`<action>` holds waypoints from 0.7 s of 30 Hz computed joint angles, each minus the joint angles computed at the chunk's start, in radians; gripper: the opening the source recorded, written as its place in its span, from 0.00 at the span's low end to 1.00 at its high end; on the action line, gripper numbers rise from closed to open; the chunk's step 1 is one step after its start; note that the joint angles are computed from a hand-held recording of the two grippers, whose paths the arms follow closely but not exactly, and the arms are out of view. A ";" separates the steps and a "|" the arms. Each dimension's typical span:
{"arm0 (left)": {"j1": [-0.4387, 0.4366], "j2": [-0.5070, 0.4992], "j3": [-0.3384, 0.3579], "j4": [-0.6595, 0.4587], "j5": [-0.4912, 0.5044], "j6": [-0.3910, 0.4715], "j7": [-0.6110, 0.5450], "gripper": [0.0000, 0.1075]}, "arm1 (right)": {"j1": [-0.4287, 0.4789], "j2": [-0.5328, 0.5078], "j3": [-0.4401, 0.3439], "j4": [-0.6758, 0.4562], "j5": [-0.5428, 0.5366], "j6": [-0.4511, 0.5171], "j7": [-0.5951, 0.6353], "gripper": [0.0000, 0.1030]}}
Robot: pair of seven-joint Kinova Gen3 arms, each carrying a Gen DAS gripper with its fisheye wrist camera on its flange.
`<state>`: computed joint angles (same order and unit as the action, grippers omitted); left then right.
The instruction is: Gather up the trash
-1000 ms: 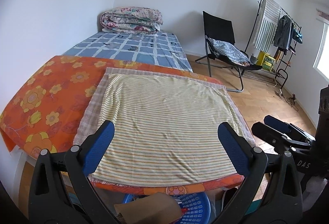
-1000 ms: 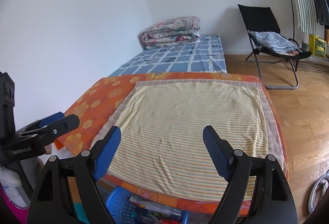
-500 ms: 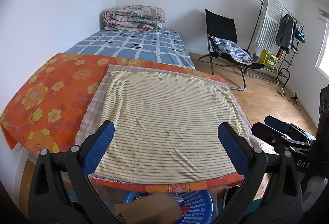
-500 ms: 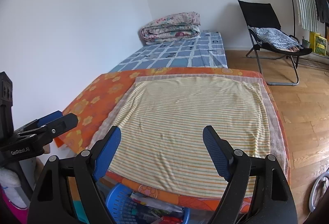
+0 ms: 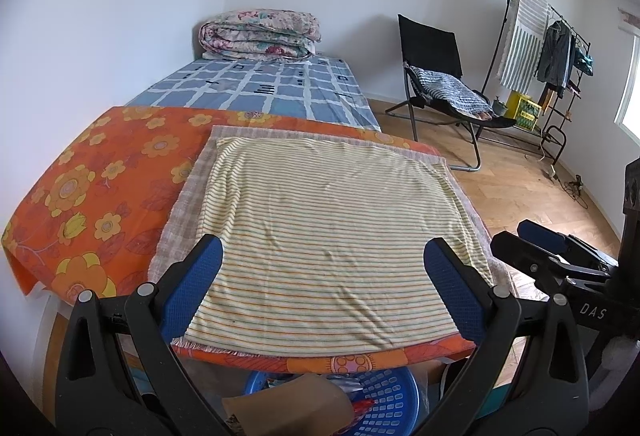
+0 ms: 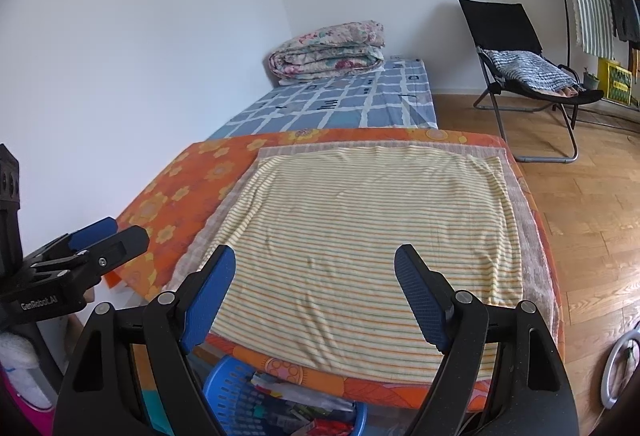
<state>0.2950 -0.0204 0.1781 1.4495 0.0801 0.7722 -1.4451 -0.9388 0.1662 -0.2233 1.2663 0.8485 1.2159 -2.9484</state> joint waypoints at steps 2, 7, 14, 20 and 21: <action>0.002 0.001 0.002 -0.002 -0.005 0.001 0.004 0.95 | 0.000 0.000 0.000 -0.001 -0.001 0.002 0.000 0.79; 0.004 0.001 0.002 -0.001 -0.010 -0.002 0.007 0.95 | 0.001 0.000 0.000 0.001 -0.001 0.002 -0.003 0.79; 0.000 0.000 -0.004 -0.004 -0.001 0.011 -0.009 0.95 | 0.002 0.002 0.001 0.001 -0.009 0.001 -0.006 0.79; -0.009 -0.003 -0.008 -0.003 -0.007 0.018 -0.022 0.95 | 0.000 0.006 0.003 -0.001 -0.010 0.006 -0.009 0.79; -0.009 -0.001 -0.006 -0.004 -0.012 0.017 -0.020 0.95 | -0.001 0.007 0.003 -0.003 -0.012 0.008 -0.008 0.79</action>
<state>0.2859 -0.0218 0.1719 1.4458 0.0682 0.7893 -1.4652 -0.9393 0.1733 -0.2204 1.2629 0.8365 1.2240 -2.9561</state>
